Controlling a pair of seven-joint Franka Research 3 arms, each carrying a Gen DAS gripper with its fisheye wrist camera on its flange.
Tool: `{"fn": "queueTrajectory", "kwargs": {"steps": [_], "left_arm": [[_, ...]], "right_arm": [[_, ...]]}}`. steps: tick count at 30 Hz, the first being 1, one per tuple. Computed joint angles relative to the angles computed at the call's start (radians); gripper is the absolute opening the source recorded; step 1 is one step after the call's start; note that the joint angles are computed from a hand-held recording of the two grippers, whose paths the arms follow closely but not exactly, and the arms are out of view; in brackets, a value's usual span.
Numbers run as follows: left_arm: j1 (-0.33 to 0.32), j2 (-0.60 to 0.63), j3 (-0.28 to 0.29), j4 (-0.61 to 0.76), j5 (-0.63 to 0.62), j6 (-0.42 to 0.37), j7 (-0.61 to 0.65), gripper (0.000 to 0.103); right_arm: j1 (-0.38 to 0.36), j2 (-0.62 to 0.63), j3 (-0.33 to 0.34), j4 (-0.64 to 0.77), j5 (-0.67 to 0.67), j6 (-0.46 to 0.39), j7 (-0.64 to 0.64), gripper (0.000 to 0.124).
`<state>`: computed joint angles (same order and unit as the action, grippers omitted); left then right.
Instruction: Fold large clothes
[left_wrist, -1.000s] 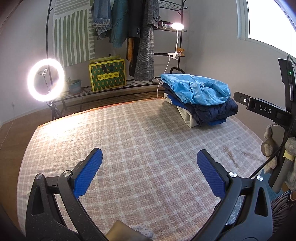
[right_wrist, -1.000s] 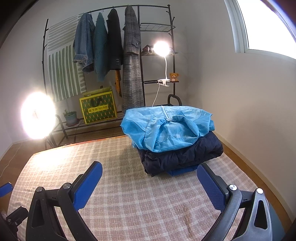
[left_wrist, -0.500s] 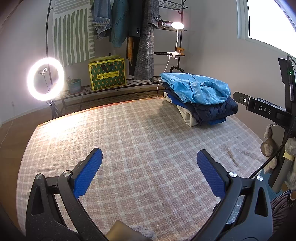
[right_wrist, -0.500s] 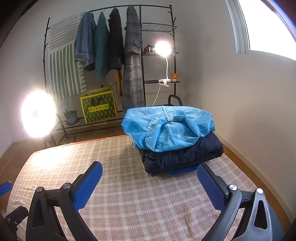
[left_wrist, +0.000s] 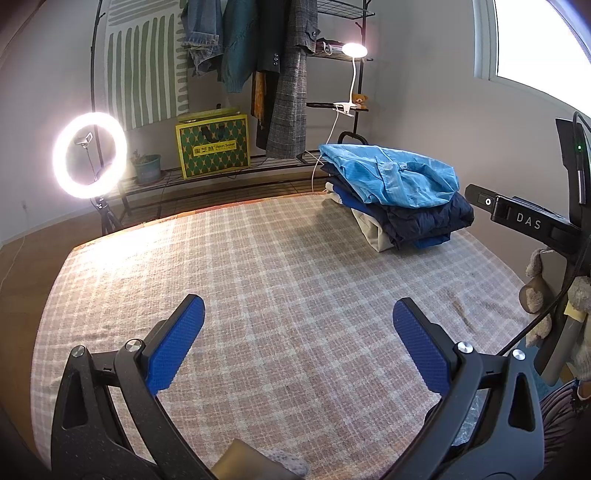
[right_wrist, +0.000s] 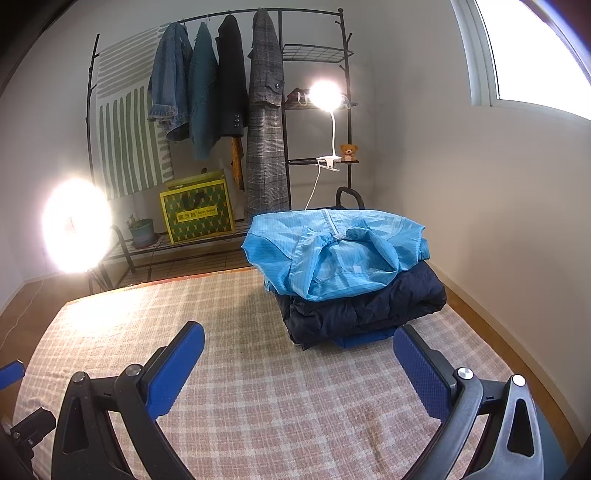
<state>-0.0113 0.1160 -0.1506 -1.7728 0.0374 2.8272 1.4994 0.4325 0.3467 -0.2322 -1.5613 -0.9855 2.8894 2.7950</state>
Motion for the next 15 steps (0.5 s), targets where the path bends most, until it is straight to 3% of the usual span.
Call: {"fn": "queueTrajectory", "kwargs": {"steps": [15], "left_arm": [[0.000, 0.000, -0.007, -0.007, -0.035, 0.002, 0.022, 0.103]], "right_arm": [[0.003, 0.002, -0.006, -0.001, 0.017, 0.007, -0.019, 0.103]]}}
